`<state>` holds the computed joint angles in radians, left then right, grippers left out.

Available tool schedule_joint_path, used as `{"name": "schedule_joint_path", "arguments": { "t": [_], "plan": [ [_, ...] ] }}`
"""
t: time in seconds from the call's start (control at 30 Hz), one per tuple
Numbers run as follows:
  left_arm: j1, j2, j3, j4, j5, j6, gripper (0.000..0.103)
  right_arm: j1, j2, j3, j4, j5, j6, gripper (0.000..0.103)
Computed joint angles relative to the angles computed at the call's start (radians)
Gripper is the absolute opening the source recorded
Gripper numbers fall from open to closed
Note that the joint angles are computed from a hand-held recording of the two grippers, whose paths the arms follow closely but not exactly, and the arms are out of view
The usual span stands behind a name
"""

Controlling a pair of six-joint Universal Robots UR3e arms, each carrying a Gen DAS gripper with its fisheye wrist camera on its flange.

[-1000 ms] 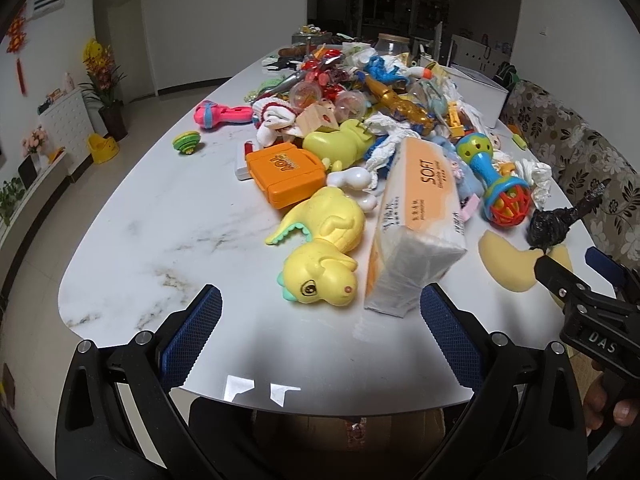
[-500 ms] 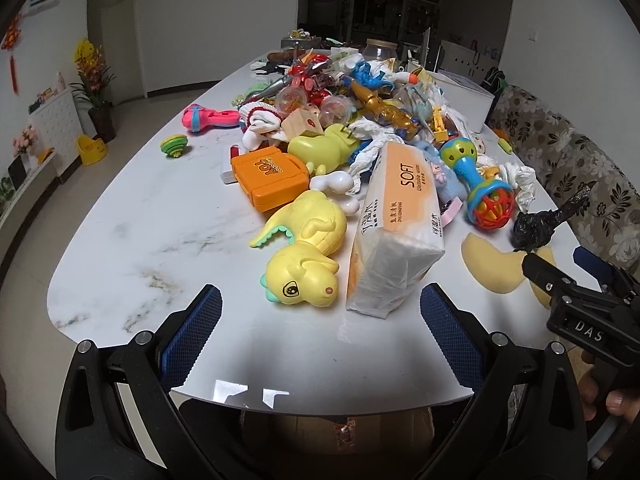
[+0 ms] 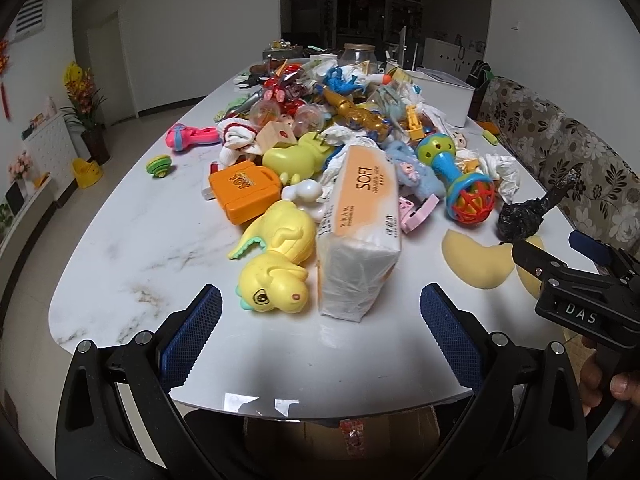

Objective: Collect trash
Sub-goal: 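Grasp the SOFT wet-wipe pack with left gripper while right grasps black bag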

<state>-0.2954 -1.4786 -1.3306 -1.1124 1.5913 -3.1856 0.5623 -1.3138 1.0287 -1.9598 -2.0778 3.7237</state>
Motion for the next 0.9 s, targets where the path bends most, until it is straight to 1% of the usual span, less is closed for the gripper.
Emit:
{"name": "schedule_joint_path", "arguments": {
  "t": [0.17,0.27,0.47,0.57,0.6,0.63,0.7,0.73,0.77,0.8,0.9],
  "plan": [
    [-0.047,-0.034,0.011,0.049,0.044,-0.004,0.098,-0.019,-0.05,0.06,-0.005,-0.017,-0.007,0.098],
    [-0.065,-0.073,0.029,0.081,0.056,-0.016,0.097,-0.044,-0.105,0.129,-0.017,-0.027,-0.007,0.098],
    [-0.081,-0.19,0.089,0.137,0.073,-0.037,0.097,-0.101,-0.222,0.274,-0.053,-0.01,0.012,0.098],
    [-0.102,-0.261,0.125,0.167,0.102,-0.038,0.097,-0.126,-0.26,0.327,-0.072,0.005,0.011,0.098],
    [-0.113,-0.277,0.129,0.181,0.122,-0.032,0.093,-0.134,-0.27,0.342,-0.077,0.01,0.01,0.098],
    [-0.128,-0.294,0.136,0.188,0.151,-0.025,0.078,-0.139,-0.276,0.351,-0.079,0.014,0.009,0.098],
    [-0.141,-0.32,0.156,0.172,0.18,-0.001,0.041,-0.148,-0.286,0.371,-0.09,0.024,0.008,0.098],
    [-0.139,-0.321,0.153,0.177,0.18,0.005,0.035,-0.149,-0.285,0.373,-0.089,0.027,0.009,0.098],
    [-0.133,-0.314,0.147,0.18,0.17,0.007,0.034,-0.148,-0.283,0.374,-0.089,0.029,0.01,0.098],
    [-0.116,-0.297,0.139,0.169,0.139,0.012,0.032,-0.151,-0.285,0.38,-0.092,0.034,0.008,0.098],
    [-0.068,-0.218,0.106,0.133,0.048,0.013,0.032,-0.15,-0.291,0.384,-0.094,0.032,0.006,0.098]
  ]
}}
